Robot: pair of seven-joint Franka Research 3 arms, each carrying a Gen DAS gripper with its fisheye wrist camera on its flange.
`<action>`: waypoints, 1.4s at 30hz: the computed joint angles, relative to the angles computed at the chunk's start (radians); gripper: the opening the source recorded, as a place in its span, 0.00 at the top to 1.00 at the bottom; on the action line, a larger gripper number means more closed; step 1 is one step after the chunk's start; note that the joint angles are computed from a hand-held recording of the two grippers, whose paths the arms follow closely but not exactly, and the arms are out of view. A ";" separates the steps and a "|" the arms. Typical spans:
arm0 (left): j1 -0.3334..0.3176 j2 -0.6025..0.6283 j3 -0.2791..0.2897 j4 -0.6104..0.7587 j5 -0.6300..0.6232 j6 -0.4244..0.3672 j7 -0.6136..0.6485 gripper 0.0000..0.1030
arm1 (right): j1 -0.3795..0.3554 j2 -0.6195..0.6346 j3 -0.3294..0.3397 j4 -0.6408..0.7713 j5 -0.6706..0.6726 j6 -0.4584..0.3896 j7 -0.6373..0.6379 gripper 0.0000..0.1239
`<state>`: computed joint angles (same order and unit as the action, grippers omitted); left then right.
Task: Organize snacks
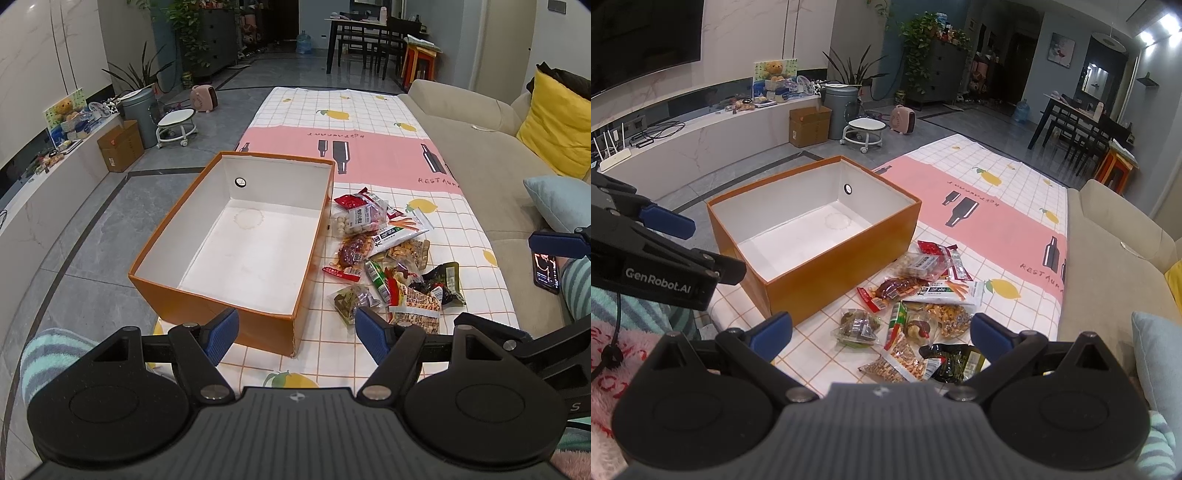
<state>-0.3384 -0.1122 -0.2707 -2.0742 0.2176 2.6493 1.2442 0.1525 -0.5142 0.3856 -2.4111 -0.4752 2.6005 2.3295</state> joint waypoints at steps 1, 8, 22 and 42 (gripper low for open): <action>0.000 0.001 0.000 0.001 0.001 -0.001 -0.001 0.18 | 0.000 0.001 0.000 0.001 0.000 -0.001 0.000 0.20; -0.001 0.008 -0.004 0.009 0.010 -0.005 -0.008 0.18 | 0.003 0.000 -0.003 -0.001 0.000 -0.001 0.000 0.20; -0.005 0.016 -0.006 0.009 0.021 -0.005 -0.017 0.18 | 0.006 0.000 -0.004 -0.004 0.004 -0.002 0.000 0.20; -0.026 0.122 -0.017 0.135 -0.034 -0.033 0.202 0.22 | -0.007 0.025 -0.048 -0.035 0.032 -0.012 -0.018 0.20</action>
